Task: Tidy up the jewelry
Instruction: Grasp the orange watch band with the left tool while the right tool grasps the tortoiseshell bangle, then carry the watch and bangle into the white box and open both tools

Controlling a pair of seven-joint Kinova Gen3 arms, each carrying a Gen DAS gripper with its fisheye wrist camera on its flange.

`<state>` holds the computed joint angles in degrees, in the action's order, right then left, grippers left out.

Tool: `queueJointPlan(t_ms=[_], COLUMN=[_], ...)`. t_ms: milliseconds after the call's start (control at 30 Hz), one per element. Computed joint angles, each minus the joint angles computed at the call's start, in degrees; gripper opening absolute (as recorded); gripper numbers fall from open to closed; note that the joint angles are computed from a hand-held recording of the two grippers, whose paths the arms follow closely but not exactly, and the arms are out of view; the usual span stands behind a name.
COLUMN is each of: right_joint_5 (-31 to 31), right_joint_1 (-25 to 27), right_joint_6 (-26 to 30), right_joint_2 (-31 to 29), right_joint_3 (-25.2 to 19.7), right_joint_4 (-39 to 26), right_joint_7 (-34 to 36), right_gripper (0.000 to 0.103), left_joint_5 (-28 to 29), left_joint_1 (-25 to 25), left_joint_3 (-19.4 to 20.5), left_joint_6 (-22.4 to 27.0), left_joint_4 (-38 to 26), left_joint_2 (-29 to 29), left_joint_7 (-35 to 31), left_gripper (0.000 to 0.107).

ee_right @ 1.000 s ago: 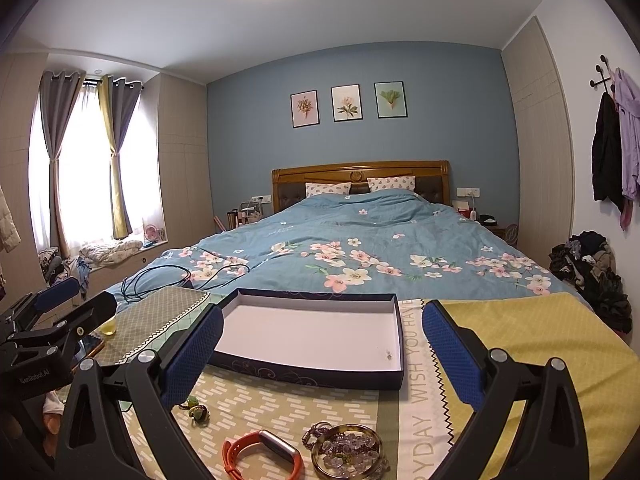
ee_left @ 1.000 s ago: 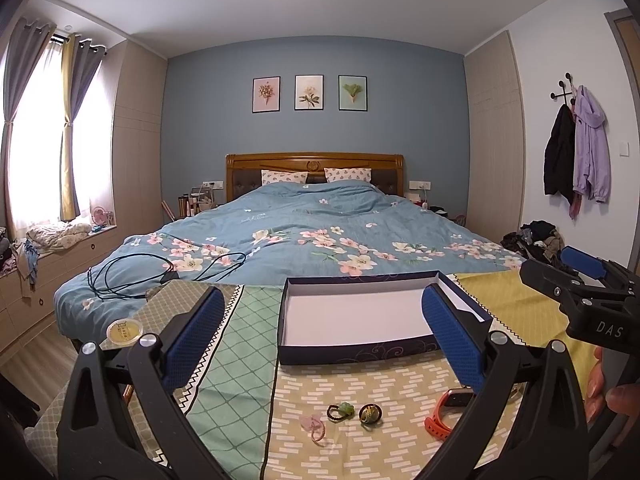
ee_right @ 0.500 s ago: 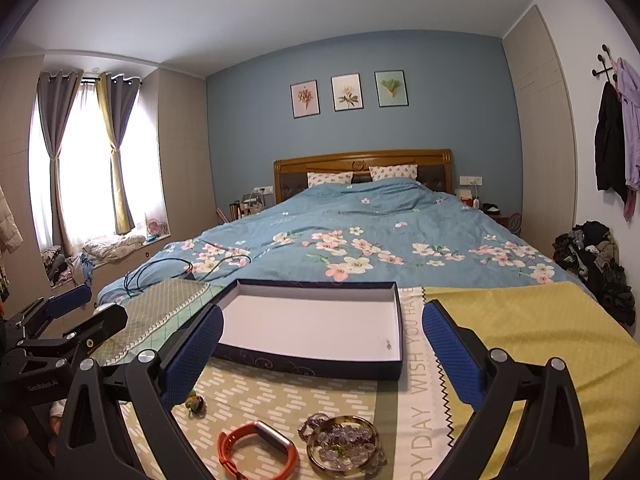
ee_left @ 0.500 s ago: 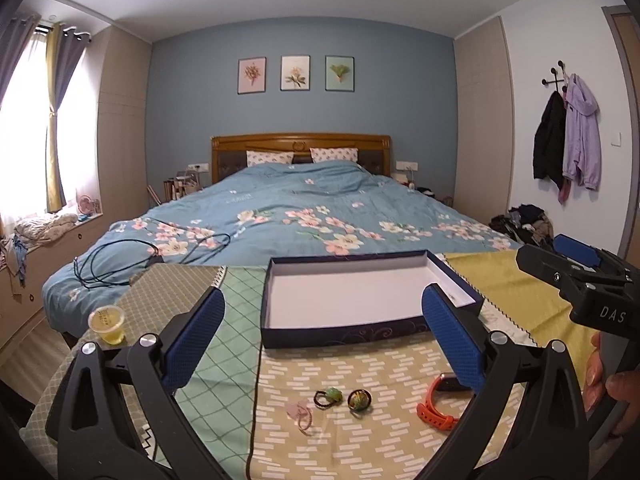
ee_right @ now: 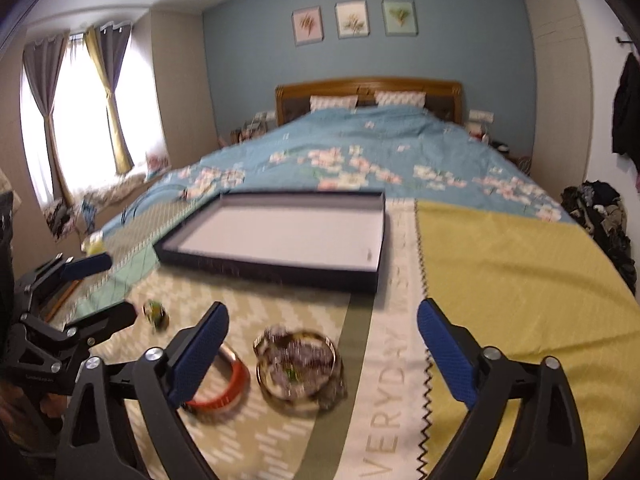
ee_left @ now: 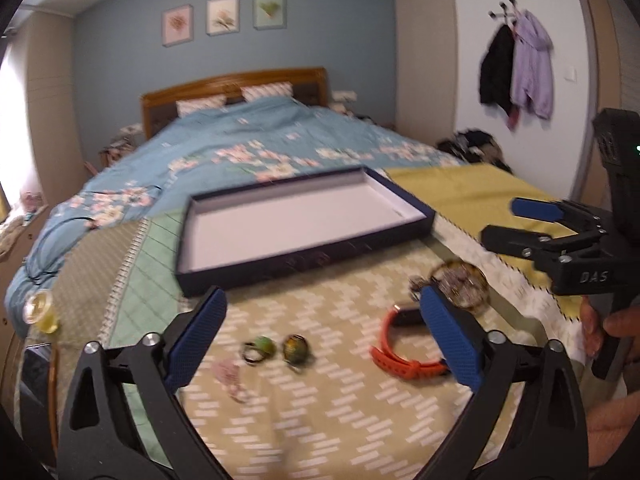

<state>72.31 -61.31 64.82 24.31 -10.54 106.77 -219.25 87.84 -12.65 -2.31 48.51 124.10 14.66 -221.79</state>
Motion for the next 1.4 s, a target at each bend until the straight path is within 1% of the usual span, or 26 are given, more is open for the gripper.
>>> queueJointPlan(t_ms=[33,67,133,233,267,300,400,500,567,600,633,700,800,900,933,967,1000,1067,1100,1233,1400], right_joint_5=[-0.45,-0.64,-1.53,-2.44,-2.94,-3.45,-4.14,-5.68,-7.34,-7.55,-7.90,-8.79,-11.15,-13.72,-13.88,-13.89,-13.45,-12.31,-11.50,-8.59,-4.06], right_joint_1=[0.38,0.79,2.10,3.80,4.32,4.94,6.29,7.32,8.13,8.26,8.55,8.74,9.91,10.10,9.85,9.61,9.23,8.79,8.35,8.06,8.52], right_joint_6=[-0.76,-1.77,-4.52,-8.66,-9.81,-11.12,-14.44,-16.32,-17.63,-18.42,-19.50,-20.43,-22.99,-23.25,-23.37,-23.54,-23.82,-24.67,-24.57,-24.79,-24.30], right_joint_2=[0.03,-0.13,-0.62,-1.54,-1.78,-1.88,-2.65,-2.79,-2.60,-2.62,-2.79,-3.12,-3.53,-3.24,-3.26,-3.38,-3.53,-3.91,-4.08,-5.20,-6.74], right_joint_3=[-0.19,-0.26,-0.35,-0.10,-0.02,0.11,0.62,0.90,1.11,1.43,1.67,2.10,2.46,3.00,3.38,3.73,4.15,4.66,4.88,4.70,3.45], right_joint_4=[-0.01,0.19,0.68,1.88,2.14,2.50,3.47,3.21,2.44,2.41,2.47,2.59,2.50,1.55,1.50,1.57,1.90,2.66,3.03,4.43,5.30], right_joint_7=[0.50,0.78,1.77,2.20,2.45,2.62,3.18,5.95,9.01,9.60,10.23,11.45,14.68,18.54,18.89,19.00,18.32,16.63,15.39,11.56,7.37], right_gripper=[0.083,0.081,0.071,0.061,0.055,0.046,0.028,0.019,0.017,0.012,0.009,0.009,0.010,0.010,0.009,0.009,0.007,0.007,0.007,0.007,0.007], left_joint_5=[-2.07,-4.29,-8.14,-11.86,-12.90,-14.43,-16.48,-19.06,-21.44,-22.55,-23.82,-25.91,-29.03,-31.82,-33.24,-34.50,-35.47,-35.96,-35.93,-35.97,-34.44], left_joint_1=[0.59,0.96,2.02,2.77,2.75,2.73,3.04,3.67,3.91,4.15,4.11,4.29,3.67,3.81,3.70,3.70,3.93,3.52,3.21,2.51,0.77], left_joint_3=[0.27,0.61,1.58,3.21,3.74,4.19,5.78,7.08,7.82,8.25,8.52,9.29,10.24,11.10,11.16,11.25,11.47,12.24,12.61,13.30,13.32], left_joint_6=[-0.53,-0.76,-2.36,-4.38,-4.54,-4.50,-5.78,-7.02,-6.95,-7.09,-6.97,-7.11,-5.95,-5.63,-4.94,-4.50,-4.53,-4.75,-4.76,-4.46,-3.02], left_joint_4=[-0.93,-1.84,-3.64,-5.26,-5.76,-6.40,-7.09,-7.92,-9.02,-9.59,-10.21,-11.26,-12.57,-13.82,-14.39,-14.87,-15.26,-15.30,-15.28,-15.58,-15.82], left_joint_2=[0.65,1.11,1.94,3.01,3.41,3.64,4.10,4.70,5.46,5.96,6.22,6.97,7.54,8.36,8.51,8.69,8.99,9.12,9.18,9.42,8.90], left_joint_7=[1.68,3.63,7.58,11.09,12.04,13.50,15.34,17.79,20.09,21.36,22.76,25.23,28.35,31.13,32.28,33.42,34.48,34.97,34.95,35.60,35.62], left_gripper=[0.092,0.089,0.084,0.078,0.075,0.075,0.070,0.064,0.052,0.047,0.045,0.040,0.040,0.039,0.035,0.028,0.022,0.019,0.016,0.011,0.011])
